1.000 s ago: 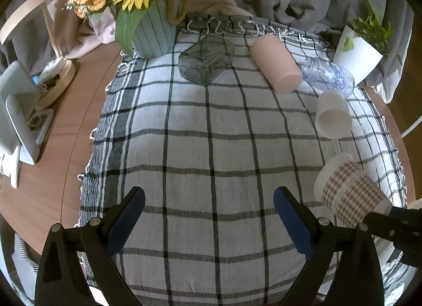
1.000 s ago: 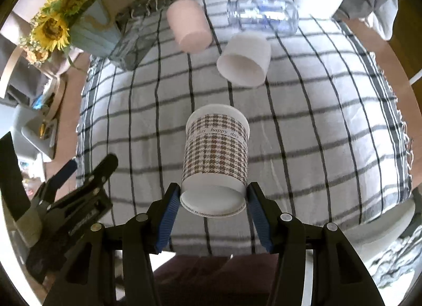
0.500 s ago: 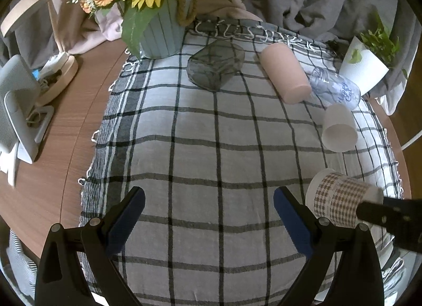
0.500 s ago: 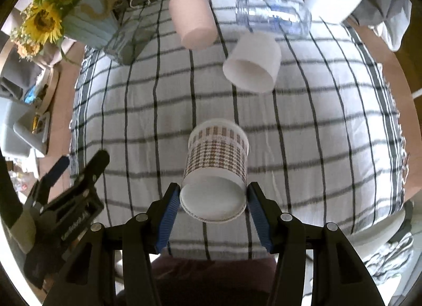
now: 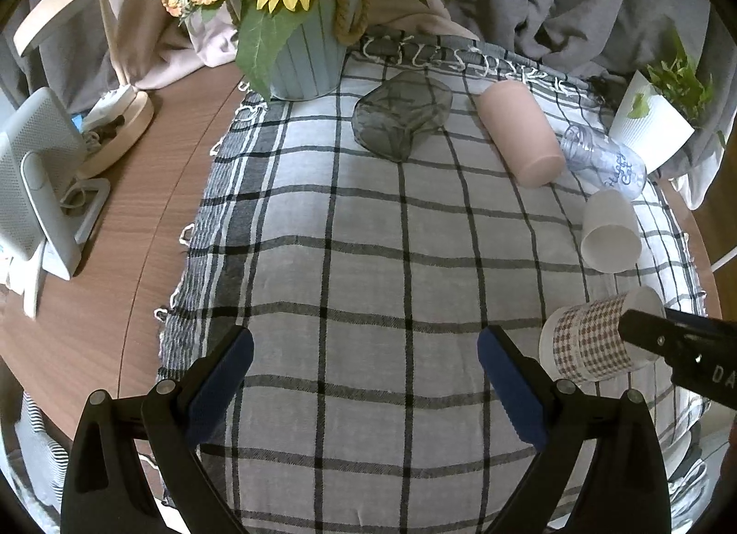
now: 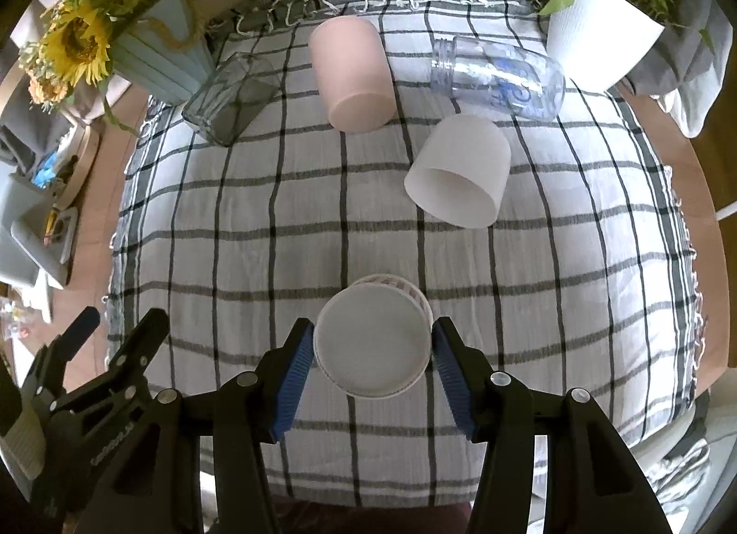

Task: Flip cup upside down
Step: 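Lower the inverted cup onto the cloth and open the right gripper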

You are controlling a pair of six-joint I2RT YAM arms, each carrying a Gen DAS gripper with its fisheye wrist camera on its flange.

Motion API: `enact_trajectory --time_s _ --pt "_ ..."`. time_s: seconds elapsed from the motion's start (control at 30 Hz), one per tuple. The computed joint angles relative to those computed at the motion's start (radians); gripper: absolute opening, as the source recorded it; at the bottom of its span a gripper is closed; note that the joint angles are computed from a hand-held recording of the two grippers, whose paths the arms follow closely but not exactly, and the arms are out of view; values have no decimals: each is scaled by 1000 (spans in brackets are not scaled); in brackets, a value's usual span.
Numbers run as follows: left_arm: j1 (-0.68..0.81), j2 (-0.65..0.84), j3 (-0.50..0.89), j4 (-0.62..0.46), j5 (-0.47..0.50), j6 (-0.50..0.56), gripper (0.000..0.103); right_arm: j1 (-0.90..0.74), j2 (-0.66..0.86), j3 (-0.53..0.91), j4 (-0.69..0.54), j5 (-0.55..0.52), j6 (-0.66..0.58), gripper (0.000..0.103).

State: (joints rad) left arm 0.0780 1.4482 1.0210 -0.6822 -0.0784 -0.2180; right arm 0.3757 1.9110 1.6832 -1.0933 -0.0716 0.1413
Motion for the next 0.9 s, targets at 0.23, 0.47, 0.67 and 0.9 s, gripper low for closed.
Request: enact_trajectory --time_s 0.23,0.47,0.67,0.9 --pt "-11 -18 -4 -12 -31 -12 99 0 -2 -18 37 0 2 53" --pt "-37 -56 -2 -31 -75 -9 99 14 -38 -68 82 18 -7 62" --pt "-45 -110 -1 -55 -101 -8 100 10 -161 -181 157 21 12 79" --pt "-98 -180 31 -109 -141 -22 103 -15 -328 -279 192 25 37 80"
